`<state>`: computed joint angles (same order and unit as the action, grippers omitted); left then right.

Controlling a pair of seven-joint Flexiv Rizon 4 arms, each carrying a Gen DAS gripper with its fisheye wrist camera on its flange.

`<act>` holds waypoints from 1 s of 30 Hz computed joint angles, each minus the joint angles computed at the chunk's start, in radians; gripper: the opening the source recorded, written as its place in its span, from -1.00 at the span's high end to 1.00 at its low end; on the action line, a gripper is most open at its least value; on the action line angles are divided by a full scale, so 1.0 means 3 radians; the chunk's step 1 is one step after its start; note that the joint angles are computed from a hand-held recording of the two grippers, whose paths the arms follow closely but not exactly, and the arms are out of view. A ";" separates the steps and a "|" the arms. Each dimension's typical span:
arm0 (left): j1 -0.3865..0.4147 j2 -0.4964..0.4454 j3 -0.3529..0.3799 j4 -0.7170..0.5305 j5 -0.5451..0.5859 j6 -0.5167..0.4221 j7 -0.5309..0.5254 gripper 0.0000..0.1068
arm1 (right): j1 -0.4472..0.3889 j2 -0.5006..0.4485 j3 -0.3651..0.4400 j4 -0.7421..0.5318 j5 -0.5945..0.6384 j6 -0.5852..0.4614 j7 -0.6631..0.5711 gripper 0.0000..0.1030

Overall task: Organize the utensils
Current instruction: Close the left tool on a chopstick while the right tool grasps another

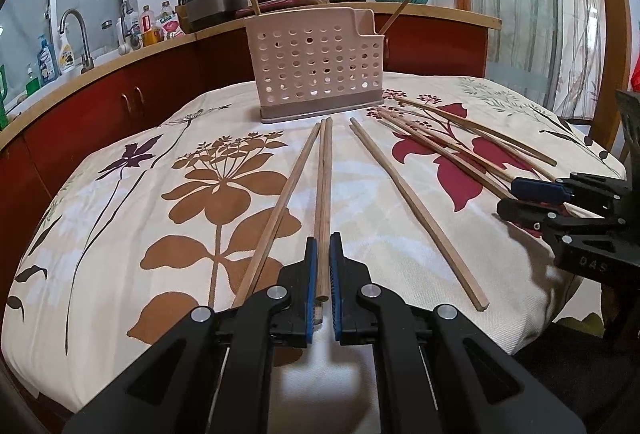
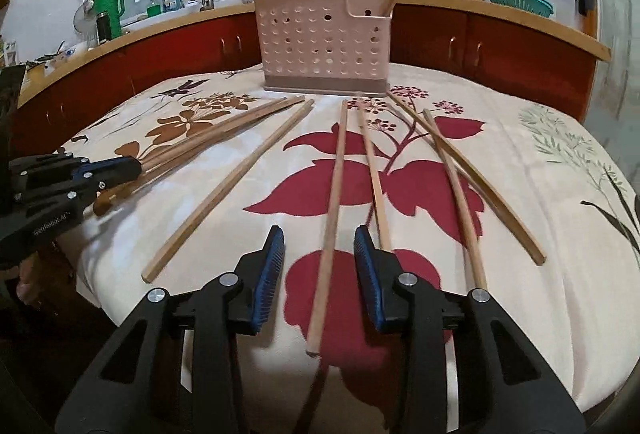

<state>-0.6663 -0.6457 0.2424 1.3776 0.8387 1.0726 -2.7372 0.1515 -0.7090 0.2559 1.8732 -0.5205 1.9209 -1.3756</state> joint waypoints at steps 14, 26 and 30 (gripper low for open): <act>-0.0026 0.0021 0.0000 -0.0002 0.0039 -0.0021 -0.0043 0.87 | 0.0073 0.0134 -0.0200 0.0289 0.0097 0.0270 -0.0145 0.86; -0.0169 0.0202 0.0048 -0.0022 0.0459 -0.0171 -0.0371 0.88 | 0.0303 0.0371 -0.0419 0.0351 0.0427 0.0677 -0.0281 0.87; -0.0191 0.0302 0.0004 -0.0030 0.0662 -0.0261 -0.0503 0.88 | 0.0301 0.0448 -0.0423 0.0337 0.0452 0.0757 -0.0272 0.87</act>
